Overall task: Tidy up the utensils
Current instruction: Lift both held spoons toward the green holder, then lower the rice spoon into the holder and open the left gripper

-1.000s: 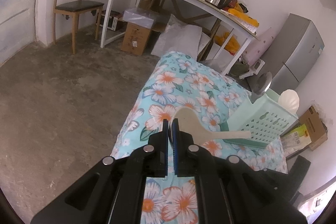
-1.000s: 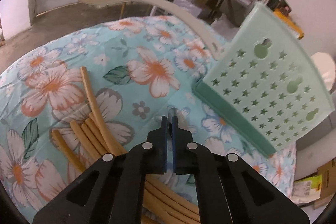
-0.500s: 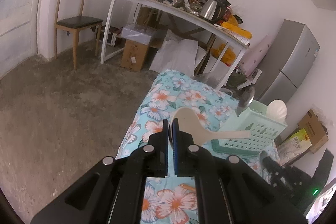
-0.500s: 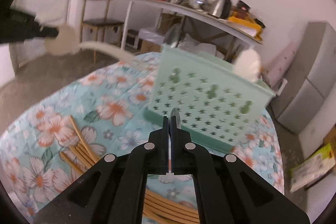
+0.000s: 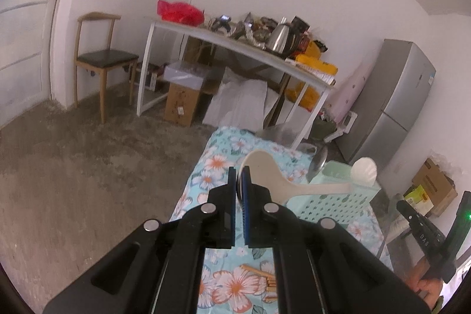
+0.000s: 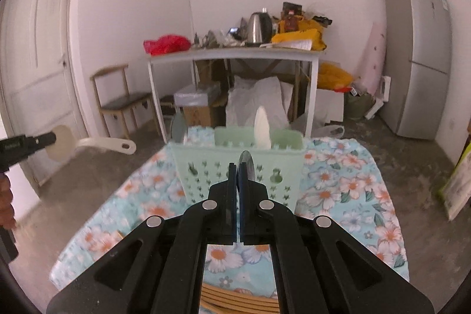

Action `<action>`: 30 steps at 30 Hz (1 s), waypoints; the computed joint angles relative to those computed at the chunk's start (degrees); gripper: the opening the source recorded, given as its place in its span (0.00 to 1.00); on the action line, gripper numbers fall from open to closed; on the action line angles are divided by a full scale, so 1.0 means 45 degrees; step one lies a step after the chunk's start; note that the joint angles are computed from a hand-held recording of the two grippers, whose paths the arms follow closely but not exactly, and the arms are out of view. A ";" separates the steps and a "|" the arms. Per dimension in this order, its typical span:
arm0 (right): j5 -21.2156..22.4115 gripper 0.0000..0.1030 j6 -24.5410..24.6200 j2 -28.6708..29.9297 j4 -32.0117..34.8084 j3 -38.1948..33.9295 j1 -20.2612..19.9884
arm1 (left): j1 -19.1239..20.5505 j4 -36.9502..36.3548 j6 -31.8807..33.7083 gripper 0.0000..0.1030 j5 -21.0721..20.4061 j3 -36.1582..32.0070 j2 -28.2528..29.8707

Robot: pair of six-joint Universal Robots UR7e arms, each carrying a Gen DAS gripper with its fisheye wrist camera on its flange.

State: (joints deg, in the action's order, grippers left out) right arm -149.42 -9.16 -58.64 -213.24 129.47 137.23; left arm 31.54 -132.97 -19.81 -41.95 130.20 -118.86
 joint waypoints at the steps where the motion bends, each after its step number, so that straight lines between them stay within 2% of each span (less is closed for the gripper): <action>1: 0.0102 0.00 0.0003 -0.0092 -0.0069 -0.0005 0.0042 | -0.0156 -0.0032 0.0057 0.03 0.0091 -0.0024 -0.0056; 9: 0.0489 0.00 -0.0148 -0.0418 -0.0449 -0.0056 0.0220 | -0.1009 -0.0595 0.0789 0.03 0.0429 -0.0237 -0.0059; 18: 0.0755 0.00 -0.0298 -0.0754 -0.0604 0.0106 0.0219 | -0.1631 -0.2384 0.2517 0.03 0.1280 -0.0195 0.1111; 24: 0.0656 0.00 -0.0212 -0.0864 -0.0500 0.0150 0.0251 | -0.1896 -0.4342 0.4952 0.03 0.2195 -0.0057 0.2599; 30: 0.0506 0.00 0.0013 -0.1032 -0.0261 0.0224 0.0251 | -0.1980 -0.6906 0.8520 0.03 0.3161 0.0253 0.4477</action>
